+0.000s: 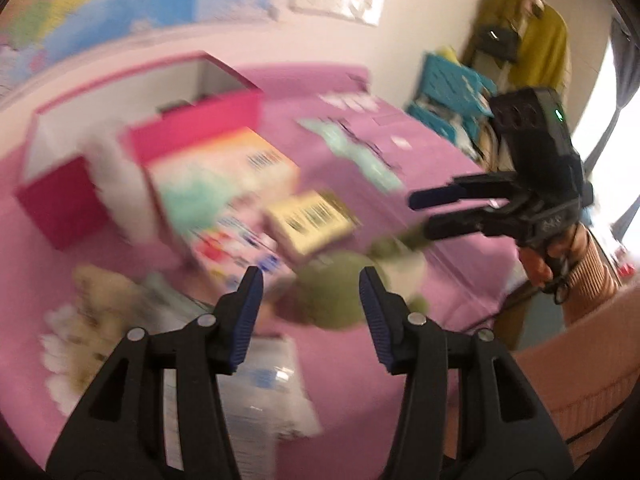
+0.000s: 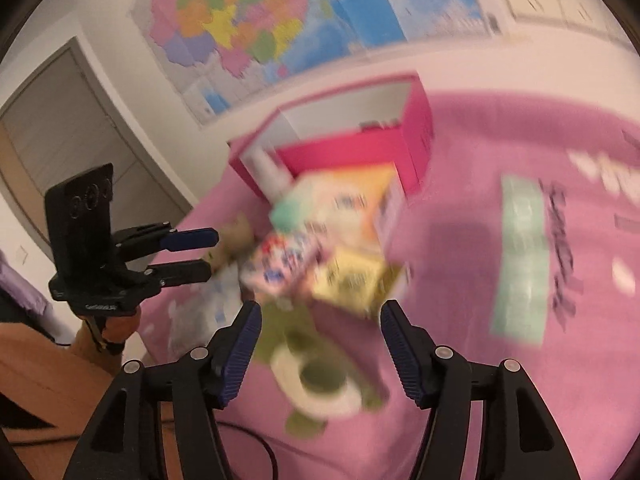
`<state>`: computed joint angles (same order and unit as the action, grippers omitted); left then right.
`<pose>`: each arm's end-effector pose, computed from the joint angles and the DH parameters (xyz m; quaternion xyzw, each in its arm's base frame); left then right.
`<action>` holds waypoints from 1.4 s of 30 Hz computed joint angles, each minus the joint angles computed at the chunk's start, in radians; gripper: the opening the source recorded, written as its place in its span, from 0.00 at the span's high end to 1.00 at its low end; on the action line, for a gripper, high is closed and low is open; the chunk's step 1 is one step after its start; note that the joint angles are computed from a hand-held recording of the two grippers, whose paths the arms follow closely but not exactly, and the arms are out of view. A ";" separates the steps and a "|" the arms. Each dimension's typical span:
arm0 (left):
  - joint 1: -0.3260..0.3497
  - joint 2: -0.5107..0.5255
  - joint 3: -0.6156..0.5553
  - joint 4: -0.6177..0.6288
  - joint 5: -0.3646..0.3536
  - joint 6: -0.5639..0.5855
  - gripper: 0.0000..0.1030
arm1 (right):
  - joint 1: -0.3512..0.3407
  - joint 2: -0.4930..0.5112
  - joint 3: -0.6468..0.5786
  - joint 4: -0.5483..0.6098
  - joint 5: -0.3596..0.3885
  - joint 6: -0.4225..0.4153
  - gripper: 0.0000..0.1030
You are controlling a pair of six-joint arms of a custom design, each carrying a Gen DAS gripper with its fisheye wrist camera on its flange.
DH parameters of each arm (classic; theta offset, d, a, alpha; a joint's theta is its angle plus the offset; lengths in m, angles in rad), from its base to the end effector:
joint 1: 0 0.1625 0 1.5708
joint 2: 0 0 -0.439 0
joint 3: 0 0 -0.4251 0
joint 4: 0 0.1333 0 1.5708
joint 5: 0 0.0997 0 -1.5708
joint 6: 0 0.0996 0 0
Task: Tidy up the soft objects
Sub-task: 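Reach to the green plush toy and grasp it with the right gripper, then carry the green plush toy into the pink box and release it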
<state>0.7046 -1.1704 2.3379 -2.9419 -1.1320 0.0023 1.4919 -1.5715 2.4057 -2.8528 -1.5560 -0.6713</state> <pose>-0.2320 -0.4277 0.1076 0.3885 0.8902 -0.1807 0.1551 0.1014 -0.4276 0.2400 0.2862 -0.9321 0.2092 0.0746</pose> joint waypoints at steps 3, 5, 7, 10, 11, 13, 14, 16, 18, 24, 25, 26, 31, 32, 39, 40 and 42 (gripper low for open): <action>-0.009 0.037 -0.005 0.029 -0.004 -0.014 0.50 | -0.038 -0.012 0.031 0.002 0.015 0.010 0.38; 0.000 0.053 -0.014 0.048 -0.012 -0.032 0.50 | -0.052 -0.004 0.045 -0.033 0.010 0.008 0.38; 0.008 0.077 -0.024 0.054 -0.009 -0.057 0.49 | -0.063 0.003 0.046 -0.043 0.019 0.019 0.38; 0.026 0.092 -0.031 0.027 -0.030 -0.072 0.48 | -0.069 0.009 0.048 -0.052 0.019 0.023 0.56; 0.029 0.095 -0.034 0.021 -0.033 -0.079 0.48 | -0.069 0.011 0.049 -0.053 0.022 0.019 0.64; 0.029 0.095 -0.033 0.018 -0.033 -0.089 0.48 | -0.073 0.014 0.053 -0.062 0.039 0.015 0.77; 0.030 0.095 -0.033 0.016 -0.037 -0.102 0.48 | -0.071 0.015 0.056 -0.070 0.043 0.014 0.77; 0.035 0.093 -0.032 0.011 -0.049 -0.121 0.49 | -0.060 0.025 0.059 -0.102 0.026 0.021 0.78; 0.038 0.087 -0.028 -0.001 -0.066 -0.140 0.50 | -0.052 0.025 0.060 -0.111 0.021 0.024 0.78; 0.002 0.033 -0.003 -0.048 -0.049 -0.147 0.50 | -0.017 0.000 0.055 -0.118 0.031 0.024 0.78; -0.002 0.021 -0.002 -0.055 -0.046 -0.141 0.50 | -0.009 -0.007 0.051 -0.112 0.037 0.024 0.78; -0.010 0.007 -0.002 -0.061 -0.034 -0.135 0.50 | 0.001 -0.012 0.045 -0.106 0.044 0.022 0.78; -0.033 -0.045 -0.027 -0.080 0.051 -0.094 0.50 | 0.076 0.013 -0.013 -0.131 0.070 0.010 0.78; -0.031 -0.058 -0.039 -0.083 0.064 -0.081 0.50 | 0.087 0.024 -0.028 -0.133 0.076 0.008 0.78; 0.002 -0.078 -0.145 -0.103 0.185 0.001 0.50 | 0.195 0.179 -0.188 -0.209 0.120 0.008 0.78; 0.009 -0.078 -0.159 -0.103 0.196 0.012 0.50 | 0.212 0.210 -0.217 -0.222 0.115 0.010 0.78; 0.039 -0.069 -0.197 -0.101 0.210 0.020 0.50 | 0.237 0.274 -0.284 -0.229 0.109 0.030 0.78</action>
<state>0.7432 -1.2395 2.1410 -3.0429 -0.9222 0.0221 1.7291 -1.2972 2.1215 -3.0817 -1.4475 -0.6415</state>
